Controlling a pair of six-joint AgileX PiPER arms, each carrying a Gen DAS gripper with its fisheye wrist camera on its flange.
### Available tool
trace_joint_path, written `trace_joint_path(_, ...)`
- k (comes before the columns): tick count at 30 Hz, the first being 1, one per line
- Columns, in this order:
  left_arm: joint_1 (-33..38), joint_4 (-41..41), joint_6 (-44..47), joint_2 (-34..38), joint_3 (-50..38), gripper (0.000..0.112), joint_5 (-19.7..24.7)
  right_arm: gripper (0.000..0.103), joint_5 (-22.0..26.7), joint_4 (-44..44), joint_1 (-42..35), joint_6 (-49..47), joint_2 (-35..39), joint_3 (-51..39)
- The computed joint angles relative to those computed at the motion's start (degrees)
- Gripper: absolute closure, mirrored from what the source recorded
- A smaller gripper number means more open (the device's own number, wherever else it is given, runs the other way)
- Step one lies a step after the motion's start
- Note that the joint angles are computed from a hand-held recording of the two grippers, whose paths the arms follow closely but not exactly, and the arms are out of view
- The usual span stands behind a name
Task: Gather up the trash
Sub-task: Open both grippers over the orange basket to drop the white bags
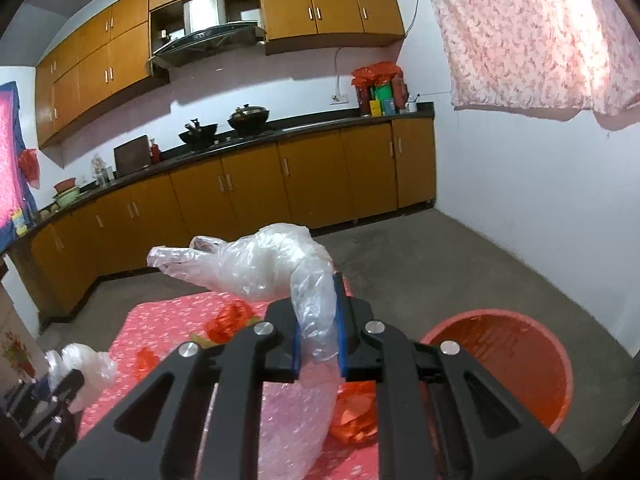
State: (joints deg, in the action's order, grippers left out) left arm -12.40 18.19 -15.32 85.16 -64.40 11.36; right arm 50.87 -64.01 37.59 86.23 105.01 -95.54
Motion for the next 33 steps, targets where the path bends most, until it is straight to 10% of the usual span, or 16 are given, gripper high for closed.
trace_joint_path(18,-19.85,-15.08,13.38,12.91,-16.32,0.084,2.4,0.089,-3.39,-0.84,-17.93,13.01,-17.91,34.21)
trace_joint_path(33,-29.16,-24.27,21.94,30.56,-33.63,0.084,8.7,0.088,-18.95,-7.42,-32.63,20.6,-20.33,46.86)
